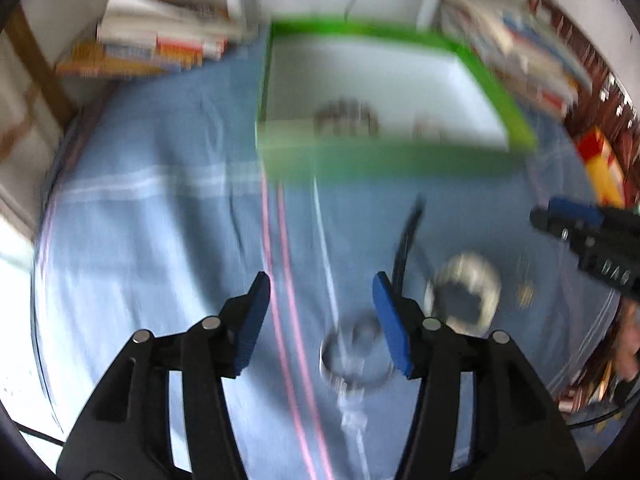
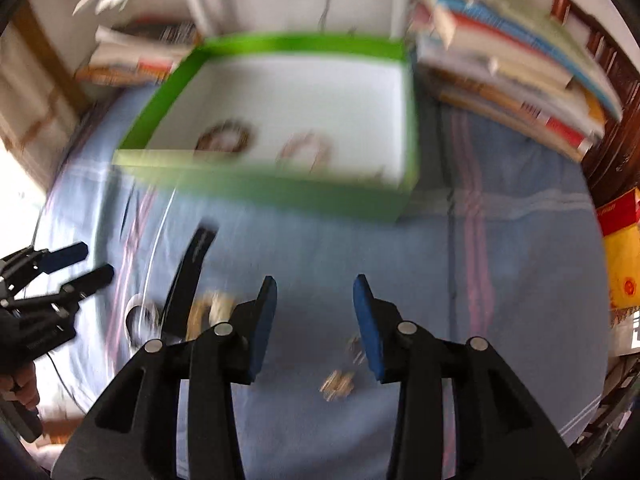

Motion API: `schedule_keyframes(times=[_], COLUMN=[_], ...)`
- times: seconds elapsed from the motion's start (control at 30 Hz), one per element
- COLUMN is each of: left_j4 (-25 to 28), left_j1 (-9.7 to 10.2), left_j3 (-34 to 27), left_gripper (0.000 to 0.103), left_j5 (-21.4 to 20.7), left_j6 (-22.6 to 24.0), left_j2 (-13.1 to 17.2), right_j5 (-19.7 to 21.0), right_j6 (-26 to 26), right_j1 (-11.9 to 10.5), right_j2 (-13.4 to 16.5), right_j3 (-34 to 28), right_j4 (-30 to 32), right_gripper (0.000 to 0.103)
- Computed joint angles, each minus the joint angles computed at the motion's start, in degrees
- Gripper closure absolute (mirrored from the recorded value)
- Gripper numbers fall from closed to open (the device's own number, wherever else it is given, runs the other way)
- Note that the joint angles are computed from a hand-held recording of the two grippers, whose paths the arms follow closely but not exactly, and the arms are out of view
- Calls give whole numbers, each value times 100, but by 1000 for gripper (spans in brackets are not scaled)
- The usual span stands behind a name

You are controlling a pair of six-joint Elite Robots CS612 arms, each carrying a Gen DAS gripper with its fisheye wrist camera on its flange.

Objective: Organize jewelry
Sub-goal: 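Grasp the white watch with the right gripper while the left gripper moves toward the black watch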

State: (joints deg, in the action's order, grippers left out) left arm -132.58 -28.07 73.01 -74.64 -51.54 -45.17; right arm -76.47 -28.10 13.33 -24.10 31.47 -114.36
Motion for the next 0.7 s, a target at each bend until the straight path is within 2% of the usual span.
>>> schedule_keyframes(times=[0.1, 0.23, 0.47, 0.53, 0.63, 0.7], left_j4=[-47, -175, -203, -235, -283, -309], left_j1=[-61, -133, -256, -276, -285, -281], left_j3=[224, 354, 486, 571, 680, 705], left_gripper=[49, 39, 32, 32, 32, 32], left_j5=[-287, -360, -181, -186, -225, -260], left_j6=[-224, -218, -194, -268, -416, -513], left_j2=[-42, -83, -195, -241, -293, -293], right_j5=[70, -87, -564, -650, -1023, -1085], right_j6=[-111, -361, -226, -170, 24, 219], right_j1=[34, 131, 221, 208, 197, 163], right_j2=[-233, -375, -274, -276, -247, -182], right_j3=[500, 816, 801, 812, 806, 664], right_j4=[35, -87, -247, -285, -466, -320], right_gripper=[63, 63, 63, 63, 63, 63])
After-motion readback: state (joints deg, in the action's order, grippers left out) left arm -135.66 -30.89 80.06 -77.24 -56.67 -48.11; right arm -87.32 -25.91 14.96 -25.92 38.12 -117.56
